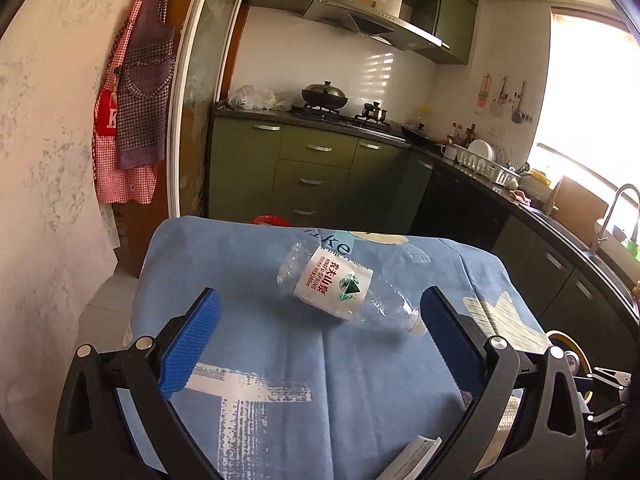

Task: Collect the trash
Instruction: 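Lower the right gripper onto the white tissue and close it, then grasp the paper wrapper with the left gripper while the right gripper lifts the tissue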

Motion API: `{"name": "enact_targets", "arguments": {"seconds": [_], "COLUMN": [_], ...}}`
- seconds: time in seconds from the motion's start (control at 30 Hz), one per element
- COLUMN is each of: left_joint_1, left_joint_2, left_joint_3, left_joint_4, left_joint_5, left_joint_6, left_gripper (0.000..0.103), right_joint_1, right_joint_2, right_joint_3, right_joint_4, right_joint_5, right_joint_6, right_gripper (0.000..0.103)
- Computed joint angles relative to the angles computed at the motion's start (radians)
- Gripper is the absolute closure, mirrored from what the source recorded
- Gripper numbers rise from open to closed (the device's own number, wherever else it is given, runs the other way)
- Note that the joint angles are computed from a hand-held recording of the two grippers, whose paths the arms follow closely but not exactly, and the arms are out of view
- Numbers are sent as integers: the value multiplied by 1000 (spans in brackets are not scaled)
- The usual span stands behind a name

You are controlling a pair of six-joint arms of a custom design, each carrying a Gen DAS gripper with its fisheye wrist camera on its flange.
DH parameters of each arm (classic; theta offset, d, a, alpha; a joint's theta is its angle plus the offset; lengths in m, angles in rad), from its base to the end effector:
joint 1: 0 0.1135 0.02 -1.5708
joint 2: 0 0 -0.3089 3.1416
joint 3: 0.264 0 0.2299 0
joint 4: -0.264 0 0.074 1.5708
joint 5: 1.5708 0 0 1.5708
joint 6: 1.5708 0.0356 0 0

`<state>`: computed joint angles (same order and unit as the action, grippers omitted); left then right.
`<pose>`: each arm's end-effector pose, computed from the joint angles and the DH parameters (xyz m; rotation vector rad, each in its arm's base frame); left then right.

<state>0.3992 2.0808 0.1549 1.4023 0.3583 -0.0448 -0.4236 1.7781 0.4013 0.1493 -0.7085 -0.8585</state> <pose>0.2286 0.0829 0.1005 -0.2424 2.0475 -0.1568 0.2094 -0.0690 0.1144 -0.6718 2.3235 0.4652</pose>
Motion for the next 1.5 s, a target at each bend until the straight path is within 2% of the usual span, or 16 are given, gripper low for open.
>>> {"name": "enact_targets", "arguments": {"seconds": [0.17,0.23,0.27,0.3,0.33,0.43,0.53,0.7,0.83,0.93,1.03,1.2,1.3,1.33,1.4,1.5], "left_joint_1": [-10,-17,-28,-33,-43,-60,-68,-78,-81,-98,-132,-220,-269,-290,-320,-350], "left_joint_2": [10,17,25,25,31,35,37,47,45,30,16,-24,-57,-61,-41,23], "left_joint_3": [-14,-21,-24,-25,-26,-30,-29,-23,-31,-37,-39,-12,69,125,204,291], "left_joint_4": [20,31,40,40,44,51,51,47,58,43,3,-161,-403,-545,-718,-853], "left_joint_5": [-1,0,-10,-15,-20,-30,-37,-48,-34,2,54,153,219,257,295,337], "left_joint_6": [3,9,13,16,19,23,25,20,27,63,112,193,227,240,256,256], "left_gripper": [5,5,5,5,5,5,5,5,5,5,5,5,5,5,5,5], "right_joint_1": [91,92,90,86,91,74,46,-40,-78,-76,-34,-17,-34,-45,-68,-101], "right_joint_2": [4,16,14,9,1,-54,-144,-305,-393,-426,-426,-361,-329,-325,-312,-289], "right_joint_3": [-72,-70,-78,-92,-105,-142,-180,-161,-143,-156,-203,-260,-269,-269,-268,-264], "right_joint_4": [127,130,138,153,167,132,42,-274,-408,-429,-330,-172,-132,-134,-139,-152], "right_joint_5": [53,63,67,69,68,29,-37,-181,-223,-211,-155,-74,-53,-49,-46,-52], "right_joint_6": [42,39,34,28,28,-36,-165,-421,-508,-554,-541,-524,-532,-546,-571,-614], "right_gripper": [43,67,74,91,98,99,99,99,99,99,99,99,99,99,99,99]}}
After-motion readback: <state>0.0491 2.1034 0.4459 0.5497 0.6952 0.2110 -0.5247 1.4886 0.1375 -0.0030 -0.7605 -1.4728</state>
